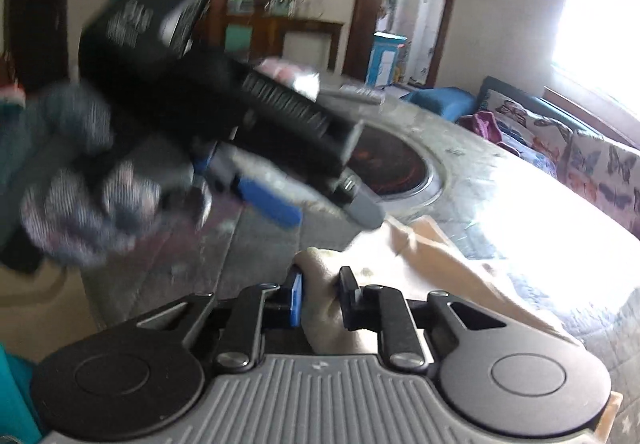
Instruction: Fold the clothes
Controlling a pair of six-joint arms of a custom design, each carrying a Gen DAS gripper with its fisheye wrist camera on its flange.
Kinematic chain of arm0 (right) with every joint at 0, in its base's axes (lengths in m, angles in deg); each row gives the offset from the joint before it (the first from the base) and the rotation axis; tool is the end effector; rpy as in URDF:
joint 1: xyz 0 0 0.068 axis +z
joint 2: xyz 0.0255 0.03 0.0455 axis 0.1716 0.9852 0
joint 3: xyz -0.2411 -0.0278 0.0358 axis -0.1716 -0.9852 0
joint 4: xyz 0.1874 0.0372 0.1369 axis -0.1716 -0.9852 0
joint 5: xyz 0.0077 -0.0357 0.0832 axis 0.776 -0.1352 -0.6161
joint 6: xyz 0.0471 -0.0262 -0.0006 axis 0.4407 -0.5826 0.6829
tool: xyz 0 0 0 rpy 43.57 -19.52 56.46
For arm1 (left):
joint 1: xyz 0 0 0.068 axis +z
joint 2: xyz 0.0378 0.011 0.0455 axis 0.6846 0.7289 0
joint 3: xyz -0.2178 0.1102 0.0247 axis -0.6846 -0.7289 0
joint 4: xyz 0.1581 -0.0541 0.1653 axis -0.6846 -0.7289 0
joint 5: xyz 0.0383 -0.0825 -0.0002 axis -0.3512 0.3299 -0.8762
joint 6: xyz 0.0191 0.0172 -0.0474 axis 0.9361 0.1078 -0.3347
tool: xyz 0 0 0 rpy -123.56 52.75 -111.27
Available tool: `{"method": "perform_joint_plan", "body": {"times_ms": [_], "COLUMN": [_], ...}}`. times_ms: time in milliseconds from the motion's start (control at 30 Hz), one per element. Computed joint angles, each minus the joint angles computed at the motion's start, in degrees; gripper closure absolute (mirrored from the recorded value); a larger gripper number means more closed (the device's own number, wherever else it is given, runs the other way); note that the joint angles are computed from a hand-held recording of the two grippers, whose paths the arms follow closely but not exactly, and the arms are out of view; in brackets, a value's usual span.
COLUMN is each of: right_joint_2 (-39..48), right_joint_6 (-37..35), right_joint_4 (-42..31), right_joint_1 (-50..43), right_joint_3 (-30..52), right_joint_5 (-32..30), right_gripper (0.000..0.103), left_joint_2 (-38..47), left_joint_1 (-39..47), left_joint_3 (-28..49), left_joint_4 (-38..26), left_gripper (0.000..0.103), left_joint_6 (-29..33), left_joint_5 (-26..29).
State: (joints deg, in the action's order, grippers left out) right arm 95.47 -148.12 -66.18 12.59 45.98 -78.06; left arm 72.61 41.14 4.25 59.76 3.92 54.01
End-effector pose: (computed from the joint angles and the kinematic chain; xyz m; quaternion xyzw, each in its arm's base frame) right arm 0.3393 0.0428 0.2076 -0.5627 0.6945 0.2380 0.3800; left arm 0.2699 -0.0147 0.1974 -0.3352 0.8297 -0.2502 0.3696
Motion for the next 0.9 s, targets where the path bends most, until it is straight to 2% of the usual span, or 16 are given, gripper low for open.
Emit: {"method": "perform_joint_plan", "body": {"times_ms": [133, 233, 300, 367, 400, 433, 467, 533, 600, 700, 800, 900], "right_joint_2": [1.82, 2.72, 3.45, 3.86, 3.51, 3.29, 3.12, 2.63, 3.88, 5.38, 6.63, 9.76], "right_joint_6": [-0.35, -1.74, -3.40, -5.19, -5.92, -6.56, -7.19, -7.90, -8.98, -8.03, -1.78, 8.15], "right_joint_4": [-4.92, -7.34, -9.05, -10.66, -10.65, -10.74, -10.90, -11.12, -13.94, -16.38, -11.85, -3.96], "right_joint_1": [-2.33, -3.31, -3.87, -4.36, -4.54, -4.71, -4.88, -5.55, -7.03, -10.74, -14.23, -16.88], "right_joint_3": [5.21, 7.33, 8.31, 8.84, 8.10, 7.57, 7.15, 5.89, 7.56, 9.40, 10.62, 13.20], "right_joint_5": [-2.97, -3.81, -4.19, -4.46, -4.52, -4.42, -4.28, -4.53, -5.63, -7.08, -6.58, -3.11], "right_gripper": [0.087, 0.087, 0.087, 0.087, 0.087, 0.087, 0.087, 0.085, 0.080, 0.078, 0.076, 0.074], "left_joint_2": [3.51, 6.34, 8.22, 9.79, 10.36, 10.83, 10.94, 10.91, 10.70, 10.47, 10.55, 10.63], "left_joint_1": [0.26, -0.18, -0.56, -0.94, -1.01, -1.09, -1.18, -1.30, -1.29, -1.75, -2.98, -4.30], "left_joint_3": [-0.21, 0.55, 1.45, 2.43, 2.49, 2.49, 2.41, 2.69, 2.72, 2.85, 3.54, 4.58], "left_joint_4": [5.58, 8.28, 9.07, 9.33, 9.57, 9.78, 9.73, 8.48, 7.90, 7.41, 6.53, 5.03], "left_gripper": [0.021, 0.025, 0.039, 0.059, 0.064, 0.075, 0.080, 0.082, 0.084, 0.084, 0.084, 0.084], "left_joint_6": [-7.44, -10.22, -11.23, -12.04, -12.43, -12.68, -12.42, -11.32, -10.28, -8.52, -6.58, -3.95], "left_joint_5": [4.29, 5.98, 6.51, 6.78, 6.78, 6.73, 6.46, 5.67, 5.31, 4.48, 2.69, 0.51]}}
